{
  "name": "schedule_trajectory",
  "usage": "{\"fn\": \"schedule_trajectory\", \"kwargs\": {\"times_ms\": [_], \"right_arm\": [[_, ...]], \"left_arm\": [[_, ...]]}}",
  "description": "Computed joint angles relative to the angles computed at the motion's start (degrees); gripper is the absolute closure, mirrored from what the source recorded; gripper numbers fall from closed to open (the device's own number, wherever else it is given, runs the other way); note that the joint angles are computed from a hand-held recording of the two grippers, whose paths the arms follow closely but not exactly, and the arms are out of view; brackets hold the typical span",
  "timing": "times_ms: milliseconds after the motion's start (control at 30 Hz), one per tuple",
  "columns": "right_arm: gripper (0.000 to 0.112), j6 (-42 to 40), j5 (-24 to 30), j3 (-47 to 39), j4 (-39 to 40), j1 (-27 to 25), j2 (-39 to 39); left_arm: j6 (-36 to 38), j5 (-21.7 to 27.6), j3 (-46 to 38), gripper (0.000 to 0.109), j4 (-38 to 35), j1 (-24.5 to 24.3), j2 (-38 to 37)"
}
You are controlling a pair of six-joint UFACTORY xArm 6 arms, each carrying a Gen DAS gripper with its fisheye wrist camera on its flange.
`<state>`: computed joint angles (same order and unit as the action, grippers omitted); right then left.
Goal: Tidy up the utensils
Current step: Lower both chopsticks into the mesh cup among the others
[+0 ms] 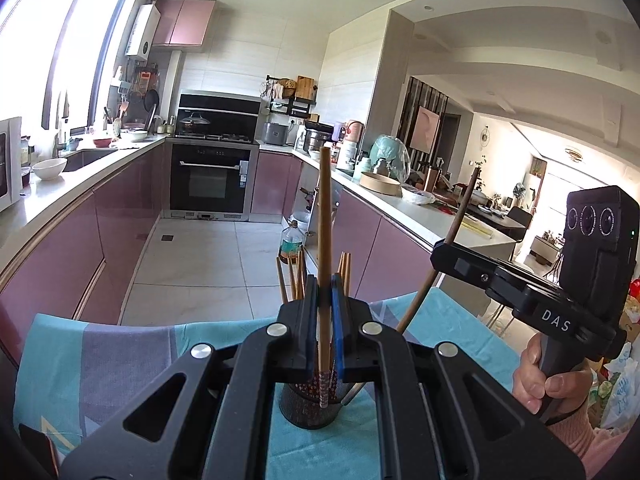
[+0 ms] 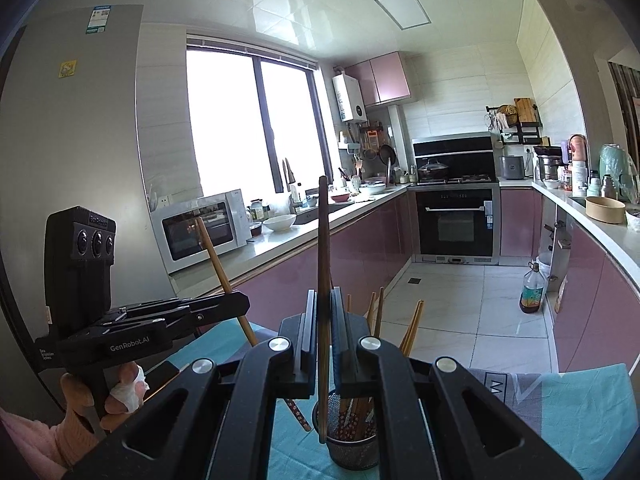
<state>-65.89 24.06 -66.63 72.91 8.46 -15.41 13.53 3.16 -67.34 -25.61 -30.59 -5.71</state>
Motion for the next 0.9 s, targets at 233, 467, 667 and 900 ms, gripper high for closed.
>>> {"fn": "schedule_trajectory", "kwargs": {"times_ms": [233, 467, 667, 900], "right_arm": [[0.107, 0.52, -1.51, -2.32, -0.09, -0.1, 2.53], [0.107, 2.03, -3.05, -2.65, -1.14, 0.36, 4.28], [0.107, 3.96, -3.8, -3.36, -2.84, 0.76, 5.66], [0.107, 6.67, -3.74, -4.04, -5.4, 0.98, 7.23]], "left_arm": [[-3.97, -0.7, 0.9, 0.101, 3.56, 0.4, -0.15], [-8.88, 1.44, -1.7, 0.101, 8.09, 0.9, 1.55], [-10.49, 2.71, -3.04, 0.101, 9.31, 0.88, 2.55], [-7.98, 5.42, -5.0, 0.101, 6.88, 1.47, 3.4]]}}
